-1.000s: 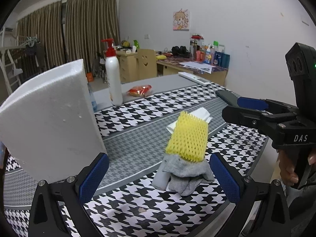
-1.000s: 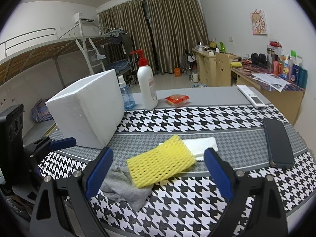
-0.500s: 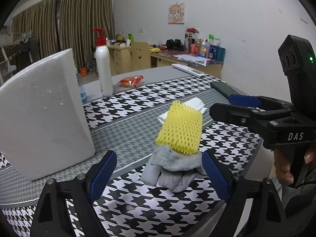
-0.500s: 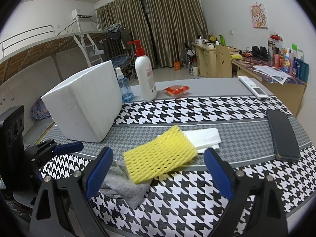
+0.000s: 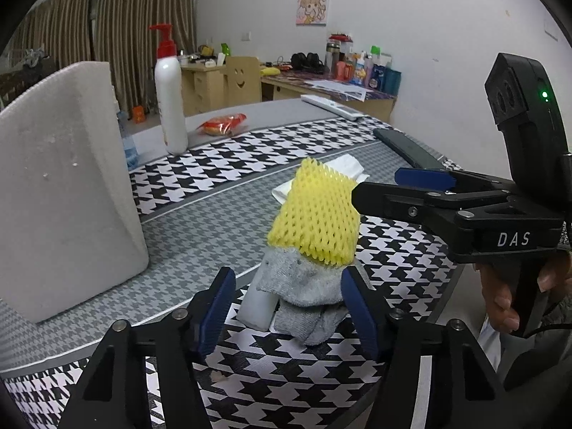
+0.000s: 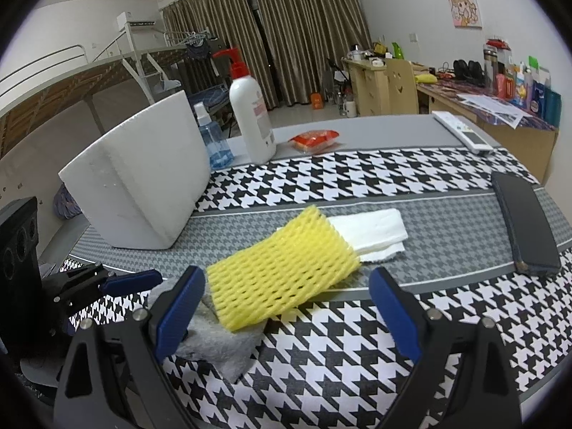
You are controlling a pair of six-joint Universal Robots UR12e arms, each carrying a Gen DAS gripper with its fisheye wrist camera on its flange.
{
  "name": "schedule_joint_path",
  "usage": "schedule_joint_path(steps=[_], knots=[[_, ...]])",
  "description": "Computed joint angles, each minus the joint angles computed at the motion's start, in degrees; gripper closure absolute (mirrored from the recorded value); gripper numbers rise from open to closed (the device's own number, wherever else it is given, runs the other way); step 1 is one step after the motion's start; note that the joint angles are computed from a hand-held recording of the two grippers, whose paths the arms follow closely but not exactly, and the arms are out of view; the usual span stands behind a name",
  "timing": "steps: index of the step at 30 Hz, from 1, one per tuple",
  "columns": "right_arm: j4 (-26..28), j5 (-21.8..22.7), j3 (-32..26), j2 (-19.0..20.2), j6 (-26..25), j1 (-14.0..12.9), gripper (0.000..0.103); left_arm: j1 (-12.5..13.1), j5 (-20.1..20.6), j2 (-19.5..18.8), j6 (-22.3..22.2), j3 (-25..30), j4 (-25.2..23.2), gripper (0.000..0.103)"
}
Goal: Organize soft objects
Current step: 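Move the left tool down to the grey cloth while the right tool approaches the yellow sponge, then grasp the grey cloth with the left tool while the right tool grasps the yellow mesh sponge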
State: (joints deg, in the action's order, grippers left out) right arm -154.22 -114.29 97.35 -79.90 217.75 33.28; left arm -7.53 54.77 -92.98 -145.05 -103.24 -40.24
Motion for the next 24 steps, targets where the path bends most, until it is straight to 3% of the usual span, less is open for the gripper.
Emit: schedule_joint_path(steps=[20, 24], knots=[[1.7, 5.1, -0.4, 0.8, 0.8, -1.6, 0.008, -0.7, 1.2, -0.7, 3.5, 1.2, -5.6, 0.068], [1.7, 6.6, -0.5, 1.0, 0.8, -1.9, 0.021, -0.7, 1.4, -0.8, 3.6, 1.4, -5.9, 0.073]])
